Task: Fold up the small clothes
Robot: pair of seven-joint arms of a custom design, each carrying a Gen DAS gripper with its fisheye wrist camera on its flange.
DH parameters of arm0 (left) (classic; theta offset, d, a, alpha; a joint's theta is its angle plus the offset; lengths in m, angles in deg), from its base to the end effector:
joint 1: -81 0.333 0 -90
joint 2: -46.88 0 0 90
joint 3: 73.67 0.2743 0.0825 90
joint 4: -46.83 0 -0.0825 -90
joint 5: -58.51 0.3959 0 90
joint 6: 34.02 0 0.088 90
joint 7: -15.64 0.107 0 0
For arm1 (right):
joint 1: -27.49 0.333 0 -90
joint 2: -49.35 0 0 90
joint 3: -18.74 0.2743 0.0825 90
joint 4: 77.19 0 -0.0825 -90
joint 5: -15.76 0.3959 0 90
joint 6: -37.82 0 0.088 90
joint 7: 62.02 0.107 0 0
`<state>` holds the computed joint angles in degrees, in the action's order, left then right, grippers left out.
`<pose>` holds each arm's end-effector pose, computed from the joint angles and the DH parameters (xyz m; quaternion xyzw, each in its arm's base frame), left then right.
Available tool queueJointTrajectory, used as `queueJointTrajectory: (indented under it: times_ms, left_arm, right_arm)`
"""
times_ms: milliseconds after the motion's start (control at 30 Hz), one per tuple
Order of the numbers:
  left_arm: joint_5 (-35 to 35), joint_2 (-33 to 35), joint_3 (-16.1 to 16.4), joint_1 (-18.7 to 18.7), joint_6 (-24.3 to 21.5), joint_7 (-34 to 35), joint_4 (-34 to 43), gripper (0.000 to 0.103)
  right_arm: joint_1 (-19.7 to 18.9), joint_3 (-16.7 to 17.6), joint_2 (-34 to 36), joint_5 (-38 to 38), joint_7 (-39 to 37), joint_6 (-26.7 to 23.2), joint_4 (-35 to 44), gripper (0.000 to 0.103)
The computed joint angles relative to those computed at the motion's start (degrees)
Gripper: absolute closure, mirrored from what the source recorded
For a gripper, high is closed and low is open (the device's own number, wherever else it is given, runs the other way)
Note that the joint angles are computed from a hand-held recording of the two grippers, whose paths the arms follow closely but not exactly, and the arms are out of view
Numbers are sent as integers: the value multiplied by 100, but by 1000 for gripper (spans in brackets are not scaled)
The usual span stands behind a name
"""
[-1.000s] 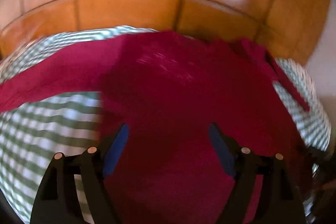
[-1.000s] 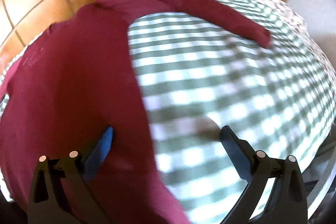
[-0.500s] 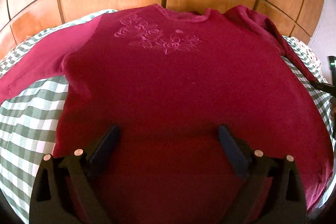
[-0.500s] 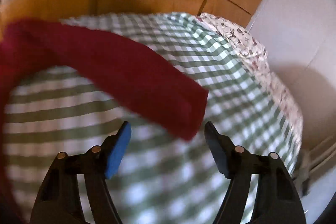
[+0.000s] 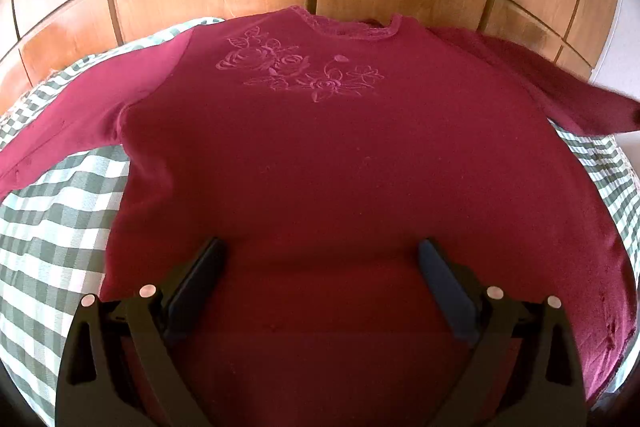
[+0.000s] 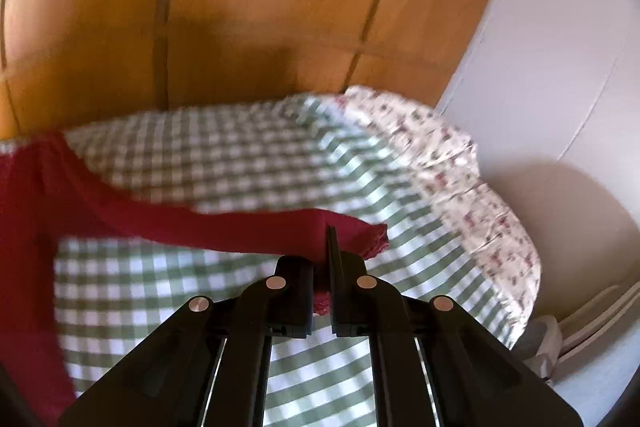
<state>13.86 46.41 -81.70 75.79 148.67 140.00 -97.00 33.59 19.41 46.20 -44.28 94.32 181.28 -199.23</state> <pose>0.4988 -0.0502 0.2966 -0.6536 0.6809 -0.2672 0.1944 0.5719 0.0740 0.4286 -0.5399 0.7298 -0.3998 0.1268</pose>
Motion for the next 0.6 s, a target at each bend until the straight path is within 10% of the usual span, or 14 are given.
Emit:
queueJointTrajectory:
  times_ms: [300, 467, 600]
  left_arm:
    - [493, -2, 9, 45, 15, -424, -60, 5]
    - [725, -13, 28, 60, 8, -617, -89, 4]
    - [915, -20, 38, 78, -3, -783, -108, 3]
  right_arm:
    - [-209, -331, 1185, 1345, -510, -629, 1356, 97]
    - [-75, -771, 1532, 1289, 839, 60, 1416, 30]
    - [-228, -787, 1310, 1425, 1466, 947, 737, 29]
